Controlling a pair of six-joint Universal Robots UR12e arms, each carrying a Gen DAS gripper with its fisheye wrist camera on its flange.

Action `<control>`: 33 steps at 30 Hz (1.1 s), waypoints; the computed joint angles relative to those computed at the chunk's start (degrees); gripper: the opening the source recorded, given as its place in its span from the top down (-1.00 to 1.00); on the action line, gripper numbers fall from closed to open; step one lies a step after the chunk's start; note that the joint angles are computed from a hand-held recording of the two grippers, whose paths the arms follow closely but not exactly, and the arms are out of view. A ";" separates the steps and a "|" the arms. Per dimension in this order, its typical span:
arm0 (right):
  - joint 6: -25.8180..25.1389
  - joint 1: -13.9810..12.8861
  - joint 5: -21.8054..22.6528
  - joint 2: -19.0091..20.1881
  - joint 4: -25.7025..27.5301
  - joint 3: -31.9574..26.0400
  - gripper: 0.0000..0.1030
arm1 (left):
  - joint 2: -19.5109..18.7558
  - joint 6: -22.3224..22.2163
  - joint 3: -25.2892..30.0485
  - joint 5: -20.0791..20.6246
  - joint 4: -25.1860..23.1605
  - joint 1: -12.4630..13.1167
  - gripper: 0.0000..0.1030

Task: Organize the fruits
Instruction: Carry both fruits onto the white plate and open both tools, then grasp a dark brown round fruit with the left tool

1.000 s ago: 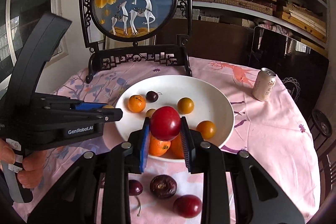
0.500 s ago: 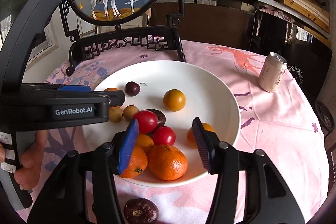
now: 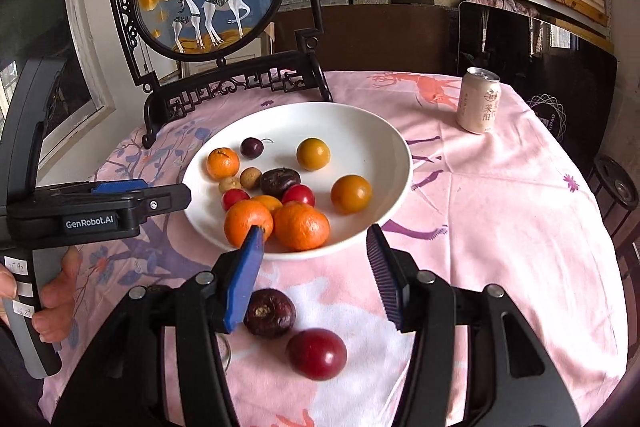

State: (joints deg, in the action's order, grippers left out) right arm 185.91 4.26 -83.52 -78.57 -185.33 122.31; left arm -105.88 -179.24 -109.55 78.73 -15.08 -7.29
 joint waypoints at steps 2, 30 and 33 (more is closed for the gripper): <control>0.80 0.06 -0.38 -0.50 0.06 0.96 -0.04 | 0.80 0.53 -1.33 0.26 0.60 0.03 -0.52; 3.31 0.65 0.66 -2.46 -0.16 5.93 -0.04 | 2.84 5.18 -8.24 2.81 -1.21 -0.29 -0.51; 3.16 0.57 1.17 -2.41 -0.07 5.97 -0.04 | 2.55 5.34 -8.18 3.69 -0.98 -0.53 -0.45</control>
State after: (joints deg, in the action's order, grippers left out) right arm 189.08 4.83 -82.35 -80.98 -185.40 128.29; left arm -103.33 -173.90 -117.73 82.42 -16.06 -7.81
